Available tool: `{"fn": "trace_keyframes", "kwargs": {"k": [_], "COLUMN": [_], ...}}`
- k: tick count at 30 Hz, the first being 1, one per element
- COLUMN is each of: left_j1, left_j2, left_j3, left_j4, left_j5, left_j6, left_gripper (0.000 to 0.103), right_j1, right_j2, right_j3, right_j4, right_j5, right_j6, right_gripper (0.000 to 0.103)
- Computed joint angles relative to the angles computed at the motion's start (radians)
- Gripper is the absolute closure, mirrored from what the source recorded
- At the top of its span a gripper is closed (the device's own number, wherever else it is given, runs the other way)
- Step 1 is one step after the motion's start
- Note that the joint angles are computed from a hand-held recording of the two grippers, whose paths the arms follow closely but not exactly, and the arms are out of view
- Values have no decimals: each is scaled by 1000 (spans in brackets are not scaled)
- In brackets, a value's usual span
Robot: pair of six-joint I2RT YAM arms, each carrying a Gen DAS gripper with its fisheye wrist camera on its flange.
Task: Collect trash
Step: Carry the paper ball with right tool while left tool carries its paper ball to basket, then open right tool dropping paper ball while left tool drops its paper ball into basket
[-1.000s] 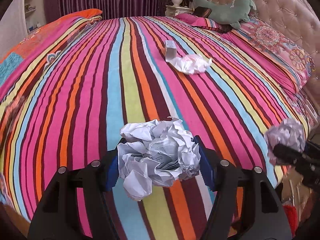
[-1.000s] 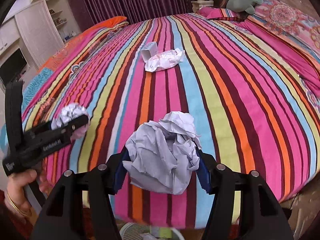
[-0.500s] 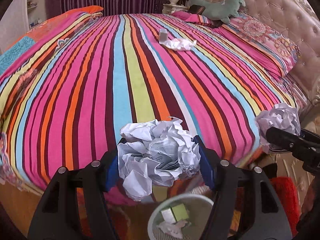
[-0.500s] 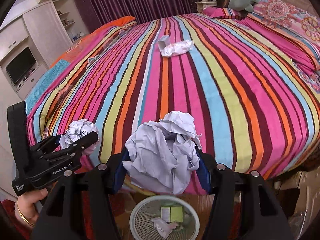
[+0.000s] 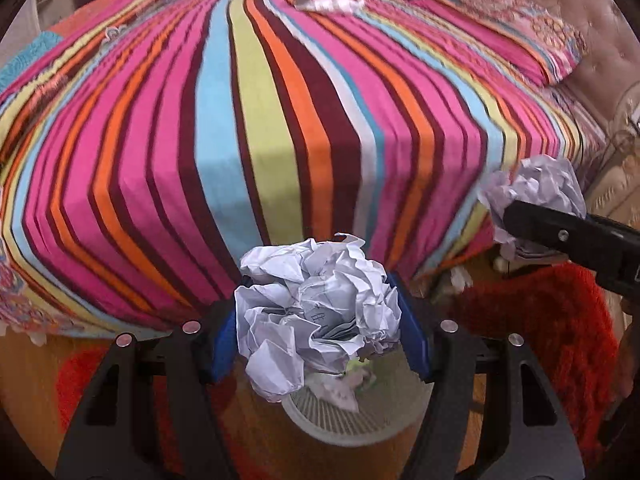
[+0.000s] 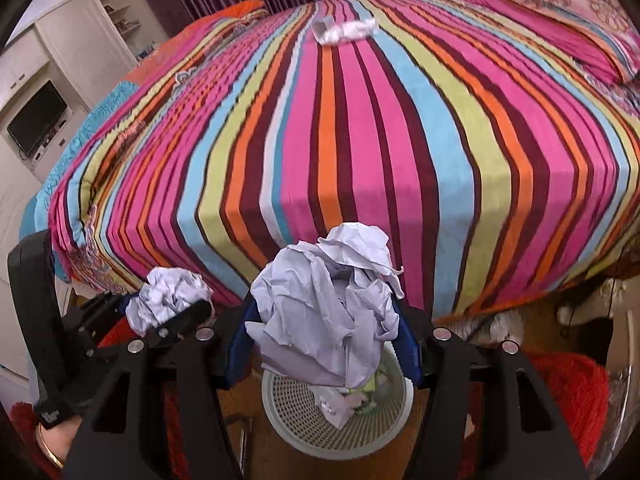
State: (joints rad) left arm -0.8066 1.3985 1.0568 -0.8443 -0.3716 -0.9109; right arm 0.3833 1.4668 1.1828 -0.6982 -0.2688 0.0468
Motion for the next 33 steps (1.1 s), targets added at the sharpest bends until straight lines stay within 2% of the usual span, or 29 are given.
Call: {"fn": "trace_keyframes", "kwargs": {"k": [6, 11, 18, 23, 33], "left_j1": [-18, 8, 23, 31, 78], "left_j2": [43, 106, 258, 352, 496], "left_j3": [-17, -32, 3, 29, 4], "left_j4": [9, 38, 44, 49, 142], "left_j5": [58, 174, 290, 336, 465], "left_j6": [-56, -91, -50, -10, 3], "left_gripper": [38, 38, 38, 38, 38], "right_j1": [-18, -21, 0, 23, 22], "right_j2": [17, 59, 152, 208, 381], "right_j3": [-73, -87, -77, -70, -27], "right_j4": [-15, -29, -57, -66, -87], "right_j5": [-34, -21, 7, 28, 22], "right_j6": [38, 53, 61, 66, 83], "right_gripper": [47, 47, 47, 47, 47]}}
